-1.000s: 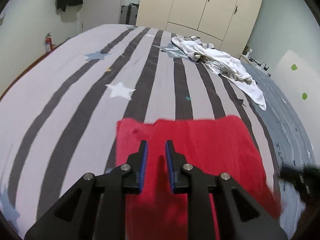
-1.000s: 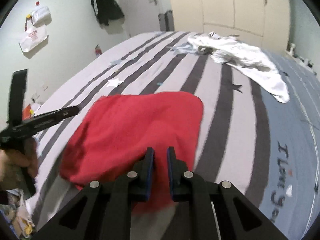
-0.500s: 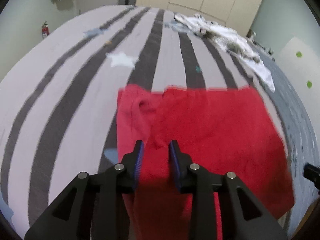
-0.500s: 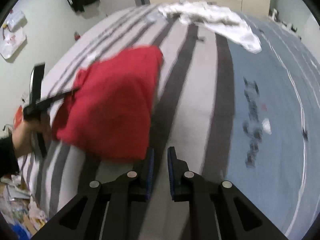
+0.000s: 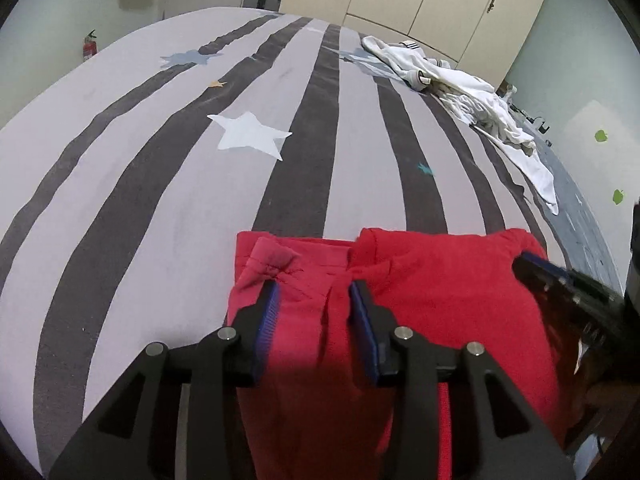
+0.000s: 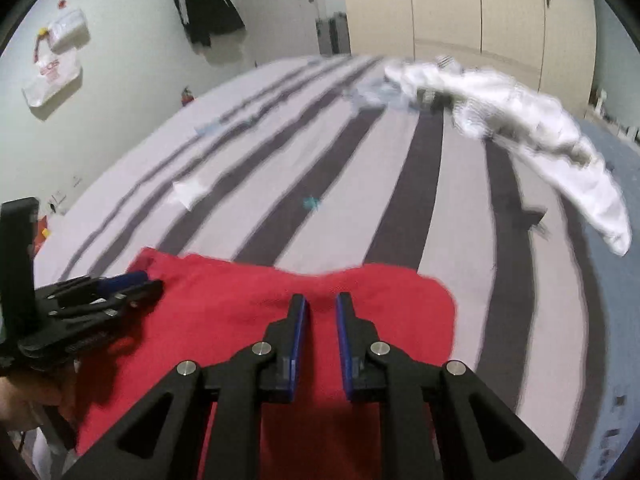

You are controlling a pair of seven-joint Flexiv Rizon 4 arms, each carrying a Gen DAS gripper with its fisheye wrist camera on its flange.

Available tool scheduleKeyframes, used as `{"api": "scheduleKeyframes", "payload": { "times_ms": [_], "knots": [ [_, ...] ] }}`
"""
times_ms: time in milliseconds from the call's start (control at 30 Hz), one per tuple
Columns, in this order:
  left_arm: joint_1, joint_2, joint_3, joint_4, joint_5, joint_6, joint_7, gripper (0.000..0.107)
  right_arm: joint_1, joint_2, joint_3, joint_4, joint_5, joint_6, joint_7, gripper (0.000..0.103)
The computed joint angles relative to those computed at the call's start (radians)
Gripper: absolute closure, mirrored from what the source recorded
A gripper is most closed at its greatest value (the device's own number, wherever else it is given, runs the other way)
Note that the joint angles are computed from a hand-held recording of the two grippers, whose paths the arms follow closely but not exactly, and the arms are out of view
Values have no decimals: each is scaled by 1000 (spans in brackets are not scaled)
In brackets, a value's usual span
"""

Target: Fold clothes

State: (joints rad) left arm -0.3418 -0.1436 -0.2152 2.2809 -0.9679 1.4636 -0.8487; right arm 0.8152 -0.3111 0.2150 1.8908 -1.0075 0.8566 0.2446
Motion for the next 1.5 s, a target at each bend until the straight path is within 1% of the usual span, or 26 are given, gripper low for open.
{"api": "scheduleKeyframes", "payload": {
  "times_ms": [67,167,233,267,300,333,367,400,433,467,500,600,700,733,800,867,933,1000,1067,1200,1267,1333,1367,1433,1467,1500],
  "knots": [
    [-3,3,13,0,52,1,-39,72,8,-1,-8,13,-37,-2,38,90],
    [5,23,44,-13,160,-26,-133,72,3,9,2,9,-17,-13,31,90],
    [8,50,37,-5,130,5,-136,69,-1,24,9,6,0,-26,18,90],
    [10,69,41,-2,104,6,-145,65,-4,32,12,4,8,-32,12,89],
    [11,81,46,-2,71,-8,-142,59,-13,51,13,18,12,-26,27,84],
    [12,100,58,2,48,-30,-150,56,-24,73,14,34,14,-18,46,76],
    [10,117,73,9,45,-44,-167,48,-37,95,16,49,16,-10,65,69],
    [11,144,92,21,40,-78,-179,41,-53,119,21,71,22,7,87,52],
    [6,164,106,31,20,-112,-168,38,-66,141,32,91,37,19,98,37],
    [8,181,122,37,32,-156,-178,32,-78,163,44,109,55,29,105,32],
    [14,199,137,49,75,-200,-208,30,-87,180,58,123,80,36,98,30],
    [20,234,162,84,158,-291,-255,25,-95,205,102,151,171,58,43,29],
    [30,234,173,103,206,-372,-328,25,-85,211,138,179,268,92,-3,28],
    [31,232,172,107,212,-378,-343,24,-81,209,145,190,296,110,-5,28],
    [17,224,163,124,196,-336,-327,22,-73,208,150,217,328,154,11,27],
    [13,217,158,122,205,-327,-332,20,-70,207,138,248,305,210,71,25],
    [6,211,155,119,182,-323,-332,20,-76,200,121,274,277,276,126,20],
    [-8,208,152,114,109,-330,-297,20,-83,190,104,290,251,335,162,15],
    [-17,200,145,107,86,-338,-272,21,-87,178,88,293,220,384,179,14],
    [-42,188,123,91,55,-361,-228,21,-94,123,84,253,258,479,63,14],
    [-52,182,115,88,43,-351,-221,22,-81,99,88,225,306,458,8,11],
    [-61,178,111,83,13,-356,-204,34,-61,88,39,236,264,513,43,10],
    [-58,175,113,77,23,-365,-211,46,-49,88,1,250,219,556,89,10],
    [-47,169,116,75,78,-366,-233,58,-29,88,-83,278,110,650,206,10],
    [-45,165,118,77,74,-364,-231,67,-32,84,-96,282,90,674,218,10],
    [-44,162,120,82,36,-367,-226,73,-37,79,-101,285,83,693,217,10]
  ]
}}
